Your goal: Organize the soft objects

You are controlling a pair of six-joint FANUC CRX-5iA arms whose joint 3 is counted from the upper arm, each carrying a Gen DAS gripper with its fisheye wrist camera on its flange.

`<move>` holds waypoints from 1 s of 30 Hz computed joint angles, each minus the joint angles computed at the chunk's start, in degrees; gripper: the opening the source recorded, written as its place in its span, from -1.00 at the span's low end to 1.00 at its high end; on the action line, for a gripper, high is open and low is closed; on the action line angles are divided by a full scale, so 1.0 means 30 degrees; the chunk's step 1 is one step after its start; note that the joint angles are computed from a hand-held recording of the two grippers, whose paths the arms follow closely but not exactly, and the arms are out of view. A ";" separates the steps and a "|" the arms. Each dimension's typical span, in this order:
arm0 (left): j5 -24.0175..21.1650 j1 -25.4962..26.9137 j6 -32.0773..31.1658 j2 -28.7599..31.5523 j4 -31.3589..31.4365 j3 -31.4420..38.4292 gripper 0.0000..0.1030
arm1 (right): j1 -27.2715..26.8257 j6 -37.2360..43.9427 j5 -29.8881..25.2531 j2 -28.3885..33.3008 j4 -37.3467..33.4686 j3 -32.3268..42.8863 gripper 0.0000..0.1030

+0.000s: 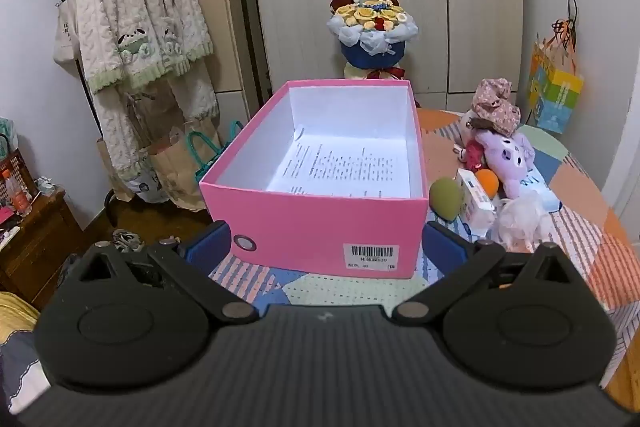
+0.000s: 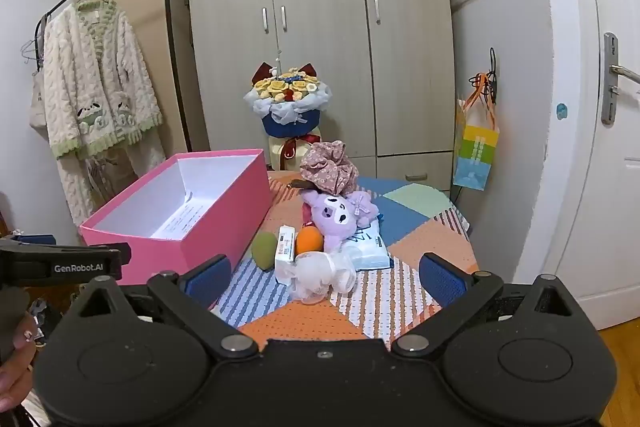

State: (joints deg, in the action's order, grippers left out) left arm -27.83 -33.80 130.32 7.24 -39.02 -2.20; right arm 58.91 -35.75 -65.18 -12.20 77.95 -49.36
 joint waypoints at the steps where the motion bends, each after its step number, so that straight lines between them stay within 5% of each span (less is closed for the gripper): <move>1: 0.0143 0.0100 -0.0258 -0.0022 0.0171 -0.0077 1.00 | 0.0084 0.0097 -0.0114 0.0046 -0.0198 0.0082 0.98; 30: 0.0500 0.0698 -0.2811 0.0355 0.2251 -0.0307 1.00 | 0.0334 0.0991 -0.0290 0.0162 -0.1589 0.0331 0.98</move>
State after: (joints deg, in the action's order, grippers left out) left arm -26.33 -31.70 121.88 8.31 -32.27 -3.12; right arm 59.91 -32.77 -66.05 -11.71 73.18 -48.37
